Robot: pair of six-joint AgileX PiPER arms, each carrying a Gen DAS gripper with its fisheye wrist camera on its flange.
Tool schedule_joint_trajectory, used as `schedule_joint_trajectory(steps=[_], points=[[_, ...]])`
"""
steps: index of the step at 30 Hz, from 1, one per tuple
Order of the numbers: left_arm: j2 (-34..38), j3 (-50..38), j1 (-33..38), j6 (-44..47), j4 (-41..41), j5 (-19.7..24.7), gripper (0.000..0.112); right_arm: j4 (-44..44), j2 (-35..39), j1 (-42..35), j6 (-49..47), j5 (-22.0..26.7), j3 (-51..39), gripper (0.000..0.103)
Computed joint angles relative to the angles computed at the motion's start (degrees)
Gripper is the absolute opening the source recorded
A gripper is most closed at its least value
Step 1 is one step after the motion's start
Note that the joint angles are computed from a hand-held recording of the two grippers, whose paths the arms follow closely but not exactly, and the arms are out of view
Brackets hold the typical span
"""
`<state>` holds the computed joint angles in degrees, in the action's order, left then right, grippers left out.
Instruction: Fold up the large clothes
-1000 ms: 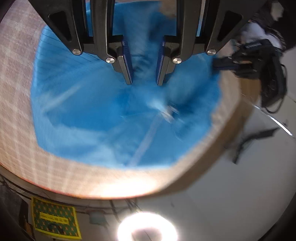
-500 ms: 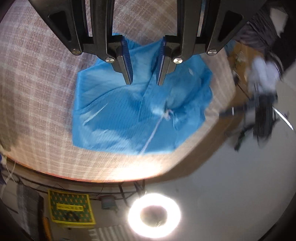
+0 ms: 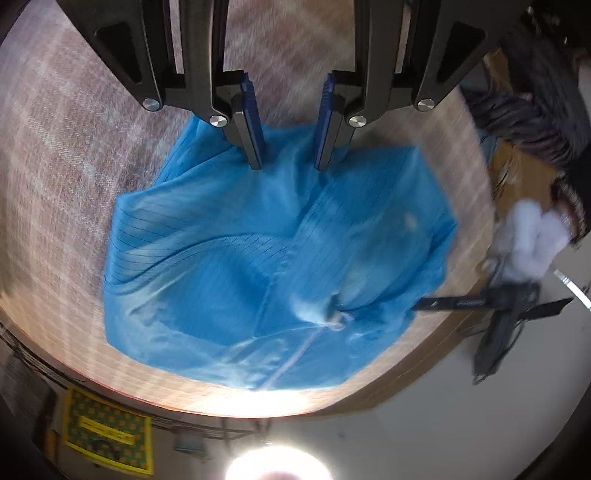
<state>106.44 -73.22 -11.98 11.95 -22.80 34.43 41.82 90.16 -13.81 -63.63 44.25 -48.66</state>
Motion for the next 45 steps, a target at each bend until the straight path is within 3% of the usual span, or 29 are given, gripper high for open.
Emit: schedule_joint_trajectory(steps=[3,5,10,14,18,25,27,33,36,38,39,41,43,45], points=[[-2.6,-2.0,0.0,2.3,-2.0,-0.8,0.001,6.8,-2.3,-7.1,-6.6,7.2,-2.2,0.029],[-2.2,-5.6,-0.5,3.6,-4.0,0.3,0.001,10.7,-2.4,-10.1,-8.3,7.9,-4.2,0.032],[3.9,-17.5,-3.2,0.9,-4.0,2.5,0.001,14.1,1.7,-10.1,-3.2,0.4,-10.9,0.034],[12.7,-31.0,-5.7,-0.3,-2.1,7.1,0.001,14.3,7.6,-7.6,2.2,-2.8,-16.5,0.035],[24.4,-48.0,-8.3,-6.5,2.8,13.5,0.001,9.2,13.0,-1.5,7.4,-6.4,-22.8,0.033],[39.1,-66.5,-9.9,-10.1,8.5,22.0,0.001,-1.0,19.9,4.7,15.8,-11.7,-25.2,0.032],[38.0,-62.5,-9.7,-9.0,7.5,18.6,0.001,-1.9,20.4,4.8,15.8,-12.0,-24.8,0.03],[31.5,-51.3,-8.9,-4.9,6.4,14.5,0.001,-0.8,19.7,2.4,13.1,-9.6,-22.6,0.029],[23.7,-40.0,-8.0,-4.2,9.0,9.3,0.001,-0.4,17.9,-1.0,10.3,-3.1,-21.8,0.029],[18.1,-32.1,-4.2,-1.0,2.5,6.6,0.001,3.4,15.3,-4.7,4.8,0.8,-19.8,0.032],[16.4,-29.6,-2.7,1.2,-1.0,6.2,0.004,6.7,14.2,-7.8,1.3,4.3,-19.1,0.038],[12.9,-24.1,2.0,7.3,-11.5,6.2,0.024,10.7,12.9,-12.3,-2.6,8.7,-17.9,0.055],[11.2,-19.7,6.7,13.9,-22.2,8.1,0.057,15.1,12.7,-17.1,-5.5,11.4,-16.9,0.064],[12.4,-19.7,10.1,15.7,-27.9,11.8,0.062,16.6,15.3,-20.2,-4.3,14.1,-18.4,0.067]])
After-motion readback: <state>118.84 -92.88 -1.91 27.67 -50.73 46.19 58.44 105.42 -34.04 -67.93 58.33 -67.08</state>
